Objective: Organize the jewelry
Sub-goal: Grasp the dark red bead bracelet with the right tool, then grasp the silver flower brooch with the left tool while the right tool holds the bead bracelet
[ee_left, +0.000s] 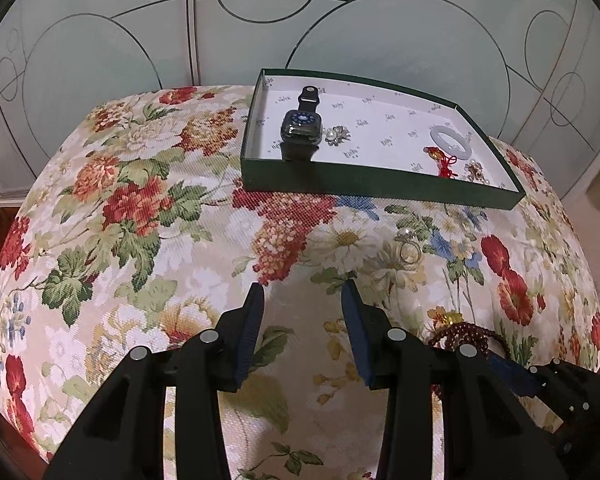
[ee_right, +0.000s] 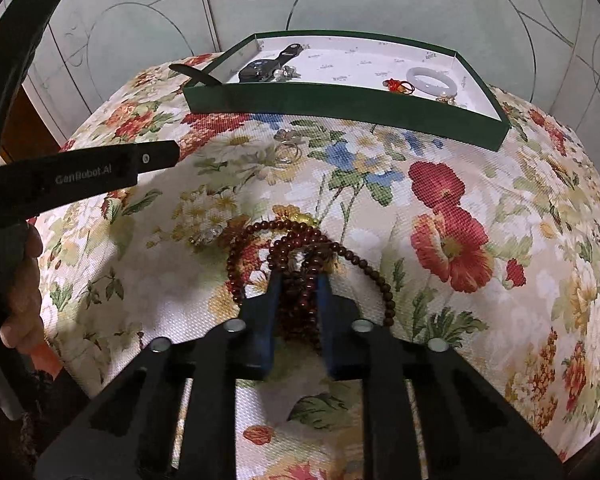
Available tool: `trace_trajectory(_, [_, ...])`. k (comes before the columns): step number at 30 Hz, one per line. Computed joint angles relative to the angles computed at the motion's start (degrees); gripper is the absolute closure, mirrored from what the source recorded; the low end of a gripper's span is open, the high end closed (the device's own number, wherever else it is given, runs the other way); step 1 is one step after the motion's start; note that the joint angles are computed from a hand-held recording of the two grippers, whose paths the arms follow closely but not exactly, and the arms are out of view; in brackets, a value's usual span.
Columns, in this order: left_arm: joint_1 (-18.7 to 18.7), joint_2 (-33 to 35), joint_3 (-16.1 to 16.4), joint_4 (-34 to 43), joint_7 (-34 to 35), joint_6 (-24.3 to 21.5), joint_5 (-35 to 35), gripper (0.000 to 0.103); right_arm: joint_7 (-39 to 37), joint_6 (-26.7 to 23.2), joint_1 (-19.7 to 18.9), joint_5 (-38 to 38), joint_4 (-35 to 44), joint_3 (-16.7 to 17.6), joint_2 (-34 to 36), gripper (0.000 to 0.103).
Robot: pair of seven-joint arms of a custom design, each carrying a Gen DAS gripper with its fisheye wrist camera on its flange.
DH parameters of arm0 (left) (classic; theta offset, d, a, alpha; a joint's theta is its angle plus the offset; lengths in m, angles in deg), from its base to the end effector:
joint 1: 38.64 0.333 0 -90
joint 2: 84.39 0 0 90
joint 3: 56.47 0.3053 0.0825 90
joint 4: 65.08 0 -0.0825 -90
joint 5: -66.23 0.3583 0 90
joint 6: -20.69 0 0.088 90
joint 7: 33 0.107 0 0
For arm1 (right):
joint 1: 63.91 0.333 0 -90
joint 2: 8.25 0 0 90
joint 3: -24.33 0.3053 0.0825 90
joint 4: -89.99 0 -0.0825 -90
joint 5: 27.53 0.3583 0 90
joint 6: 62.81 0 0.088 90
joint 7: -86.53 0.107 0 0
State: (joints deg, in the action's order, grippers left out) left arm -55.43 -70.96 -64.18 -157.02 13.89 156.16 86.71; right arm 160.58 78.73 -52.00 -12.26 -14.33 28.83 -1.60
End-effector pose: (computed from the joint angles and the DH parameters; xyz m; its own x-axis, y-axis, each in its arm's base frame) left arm 0.5952 -0.2565 0.5488 0.1192 -0.9884 0.0944 -0.8201 -0.1516 -0.5518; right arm 0.5873 0.1701 0.5283 0.4148 -0.9029 -0.1127 -0.7923 -0.2975 -0.5327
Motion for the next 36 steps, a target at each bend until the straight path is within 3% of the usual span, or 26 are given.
trace_trajectory(6, [0.2,-0.5,-0.1,-0.7,0.4,0.3,-0.8,0.062,0.5,0.6,-0.4,-1.1,-0.4,-0.6,-0.7,0.094])
trace_trajectory(22, [-0.5,-0.8,-1.3,-1.7,2.0,1.5,-3.0,0.062,4.4,1.1,-3.2,-7.1,2.6,-2.4,1.2,0.094])
trace_trajectory(35, [-2.5,0.7,-1.7,-1.7,2.2,2.4,-4.1,0.062,0.9,0.2,-4.8,-3.3,3.6,-1.8,1.5,0.094])
trace_trajectory(36, [-2.6,0.8,-1.6,-1.6,2.1,2.3,-4.2,0.057,0.6,0.0,-4.9,-2.9,3.8,-1.8,1.6,0.094])
